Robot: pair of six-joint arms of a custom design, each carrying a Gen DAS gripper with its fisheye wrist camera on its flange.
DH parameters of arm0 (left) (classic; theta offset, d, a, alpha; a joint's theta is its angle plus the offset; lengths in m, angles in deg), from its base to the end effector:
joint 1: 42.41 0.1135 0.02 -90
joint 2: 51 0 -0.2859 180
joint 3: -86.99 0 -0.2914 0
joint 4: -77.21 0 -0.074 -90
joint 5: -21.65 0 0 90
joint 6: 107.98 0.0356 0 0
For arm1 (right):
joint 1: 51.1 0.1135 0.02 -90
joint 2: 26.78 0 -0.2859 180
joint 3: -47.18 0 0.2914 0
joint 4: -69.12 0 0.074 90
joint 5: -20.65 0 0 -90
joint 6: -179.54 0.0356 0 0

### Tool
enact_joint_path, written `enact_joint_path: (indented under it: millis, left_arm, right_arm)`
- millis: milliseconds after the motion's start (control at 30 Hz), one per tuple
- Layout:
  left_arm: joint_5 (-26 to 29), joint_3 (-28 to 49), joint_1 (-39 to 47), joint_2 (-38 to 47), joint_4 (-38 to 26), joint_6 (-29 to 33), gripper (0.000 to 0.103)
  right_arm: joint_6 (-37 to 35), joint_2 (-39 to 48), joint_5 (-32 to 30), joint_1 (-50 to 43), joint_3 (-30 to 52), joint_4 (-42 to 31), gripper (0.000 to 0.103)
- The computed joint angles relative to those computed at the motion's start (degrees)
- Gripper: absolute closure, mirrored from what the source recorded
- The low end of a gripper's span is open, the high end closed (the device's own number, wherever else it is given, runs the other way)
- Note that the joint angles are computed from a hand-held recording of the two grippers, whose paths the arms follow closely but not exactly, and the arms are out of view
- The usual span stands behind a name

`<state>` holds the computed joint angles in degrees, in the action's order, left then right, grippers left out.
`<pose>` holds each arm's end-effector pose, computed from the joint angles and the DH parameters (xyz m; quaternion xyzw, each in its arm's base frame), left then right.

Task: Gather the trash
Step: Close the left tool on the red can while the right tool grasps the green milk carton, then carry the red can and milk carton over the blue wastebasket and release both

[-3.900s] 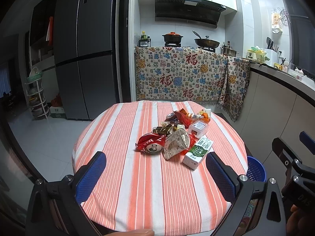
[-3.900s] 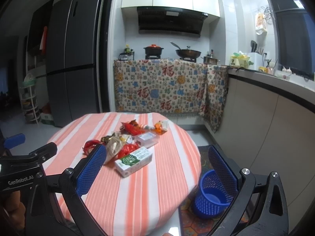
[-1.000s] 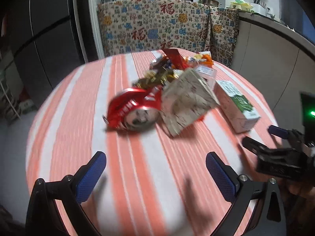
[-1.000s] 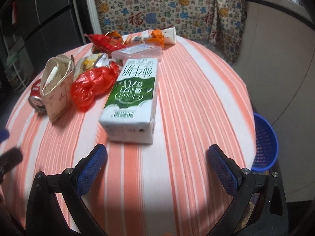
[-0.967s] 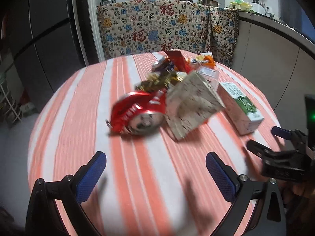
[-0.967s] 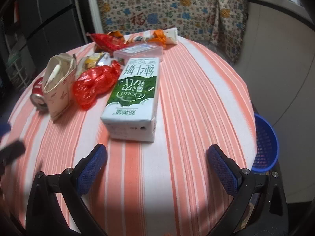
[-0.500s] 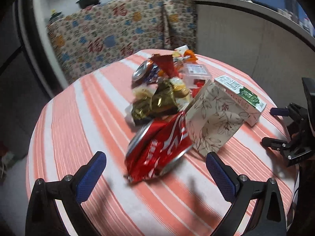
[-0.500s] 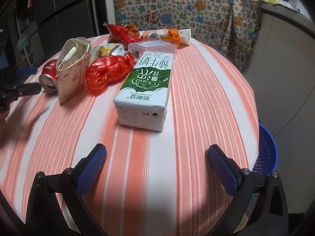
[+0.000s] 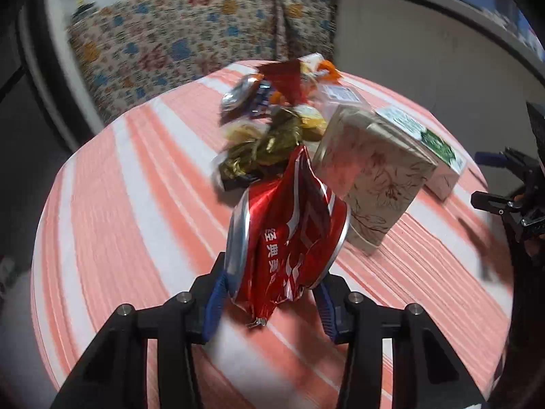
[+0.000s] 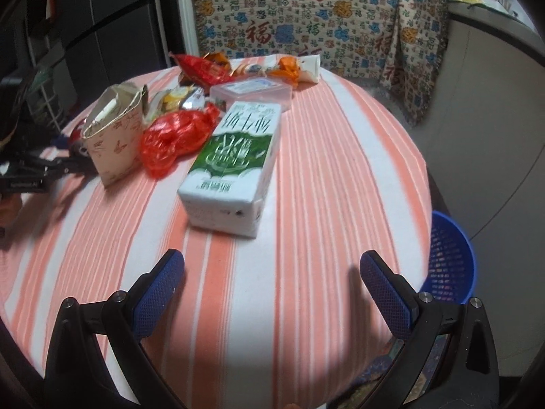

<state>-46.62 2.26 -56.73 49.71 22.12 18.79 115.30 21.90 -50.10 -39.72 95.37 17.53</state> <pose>0.3997 -0.1156 0.2736 0.4528 0.8363 -0.1302 0.2805 0.1874 0.0257 0.2408 0.1706 0.9183 -0.0479 0.3540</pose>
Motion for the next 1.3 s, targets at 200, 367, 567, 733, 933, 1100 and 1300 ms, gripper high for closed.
enact_joint_path:
  millis: [200,367,567,733,933,1100,1300]
  left_arm:
    - [-3.3,-7.8,1.5,-7.6,4.3,-11.3,0.056]
    - [-5.4,-11.4,2.7,-11.6,3.0,-20.9,0.056]
    - [-3.8,-16.7,6.1,-19.7,2.9,-24.0,0.056]
    - [0.4,-16.8,8.4,-22.9,0.0,-25.0,0.056]
    - [1.8,-18.1,7.1,-27.0,-2.0,-26.7,0.056]
    - [-2.5,-17.4,-1.7,-28.9,-1.9,-31.0,0.056]
    - [-8.8,-14.4,-16.6,-25.9,1.5,-37.7,0.056]
  right_arm:
    - [-2.8,6.8,-16.5,-12.4,8.7,1.3,0.005]
    - [-7.6,25.3,-21.5,-12.6,23.0,-4.1,0.025]
    - [-10.7,27.1,-21.4,-12.8,23.9,-5.6,0.050]
    - [-11.8,19.4,-27.9,-15.1,20.0,-4.9,0.050]
    - [-14.5,12.0,-31.4,-17.4,16.8,-5.8,0.050]
    - [-17.1,9.3,-36.3,-22.6,16.1,-7.4,0.050]
    - [-23.0,6.5,-41.9,-31.4,18.2,-12.1,0.050]
